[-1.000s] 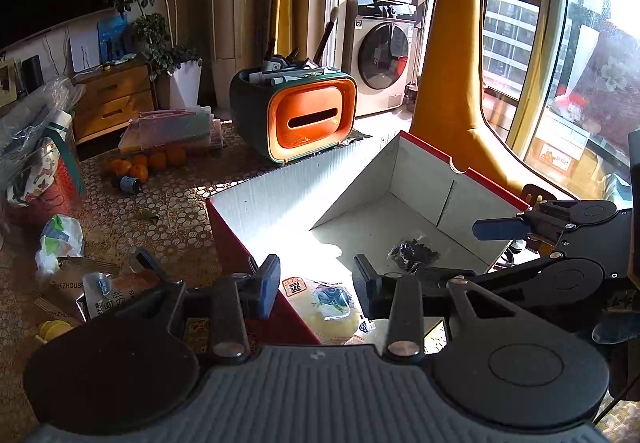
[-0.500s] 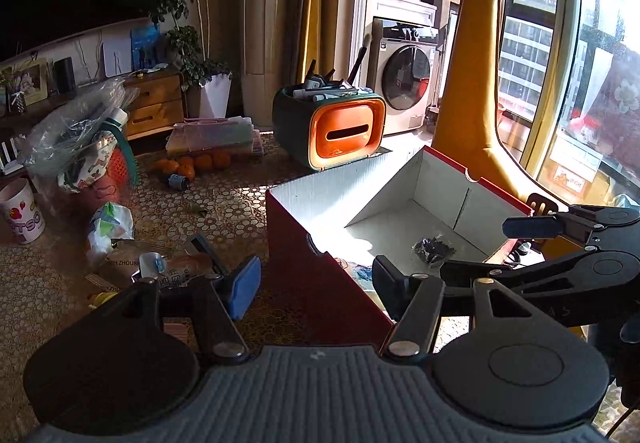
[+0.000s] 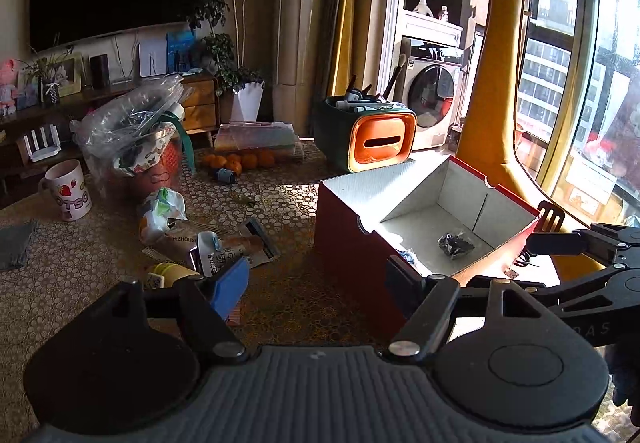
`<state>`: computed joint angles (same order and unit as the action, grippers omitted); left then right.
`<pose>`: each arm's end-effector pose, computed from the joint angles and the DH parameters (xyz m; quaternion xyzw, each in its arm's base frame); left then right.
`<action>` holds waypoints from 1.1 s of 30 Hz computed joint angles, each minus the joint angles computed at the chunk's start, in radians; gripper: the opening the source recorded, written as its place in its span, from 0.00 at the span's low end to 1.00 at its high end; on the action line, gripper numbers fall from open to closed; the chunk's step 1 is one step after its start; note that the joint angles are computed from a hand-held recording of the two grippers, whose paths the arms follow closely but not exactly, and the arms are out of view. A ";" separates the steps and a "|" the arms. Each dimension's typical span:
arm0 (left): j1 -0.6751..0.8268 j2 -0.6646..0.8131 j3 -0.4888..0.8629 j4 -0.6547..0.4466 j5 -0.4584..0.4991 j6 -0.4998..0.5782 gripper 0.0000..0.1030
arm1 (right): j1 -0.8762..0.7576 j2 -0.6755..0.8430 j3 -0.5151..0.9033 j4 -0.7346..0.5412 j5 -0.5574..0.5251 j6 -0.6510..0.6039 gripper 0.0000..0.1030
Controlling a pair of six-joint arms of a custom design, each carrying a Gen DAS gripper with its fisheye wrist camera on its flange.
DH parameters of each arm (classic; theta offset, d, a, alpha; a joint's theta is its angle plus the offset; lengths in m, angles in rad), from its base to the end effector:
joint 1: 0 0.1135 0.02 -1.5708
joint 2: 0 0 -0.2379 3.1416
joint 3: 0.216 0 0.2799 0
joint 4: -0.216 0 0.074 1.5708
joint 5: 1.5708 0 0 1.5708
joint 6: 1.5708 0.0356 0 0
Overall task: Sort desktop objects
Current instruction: 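Withdraw both open tools from the box back over the table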
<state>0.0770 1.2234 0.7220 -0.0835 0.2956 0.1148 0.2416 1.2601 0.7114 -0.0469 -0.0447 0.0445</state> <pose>0.2976 0.0126 0.1987 0.0861 0.8699 -0.0843 0.4783 0.2934 0.0739 0.1871 -0.0973 0.8779 0.0863 0.4608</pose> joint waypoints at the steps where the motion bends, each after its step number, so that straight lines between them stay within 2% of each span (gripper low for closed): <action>1: 0.011 -0.015 -0.010 -0.001 0.006 0.000 0.76 | 0.014 -0.014 -0.009 -0.003 0.007 0.006 0.94; 7: 0.082 -0.092 -0.068 -0.011 0.042 0.009 0.80 | 0.096 -0.087 -0.053 -0.012 0.052 0.024 0.96; 16: 0.163 -0.148 -0.123 0.000 0.069 0.056 0.86 | 0.178 -0.102 -0.064 0.003 0.103 0.044 0.97; 18: 0.185 -0.149 -0.133 0.010 0.081 0.060 0.97 | 0.187 -0.092 -0.058 0.010 0.104 0.050 0.97; 20: 0.208 -0.145 -0.146 0.029 0.096 0.062 1.00 | 0.201 -0.081 -0.052 0.021 0.114 0.052 0.97; 25: 0.257 -0.071 -0.131 0.045 0.132 0.084 1.00 | 0.230 -0.025 -0.022 0.056 0.133 0.045 0.97; 33: 0.323 0.053 -0.125 0.150 0.169 0.130 1.00 | 0.267 0.132 0.059 0.144 0.132 0.034 0.97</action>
<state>0.3998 1.2768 0.5975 0.0664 0.4650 0.2446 0.5081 1.3918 0.7708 0.0975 0.0875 0.0782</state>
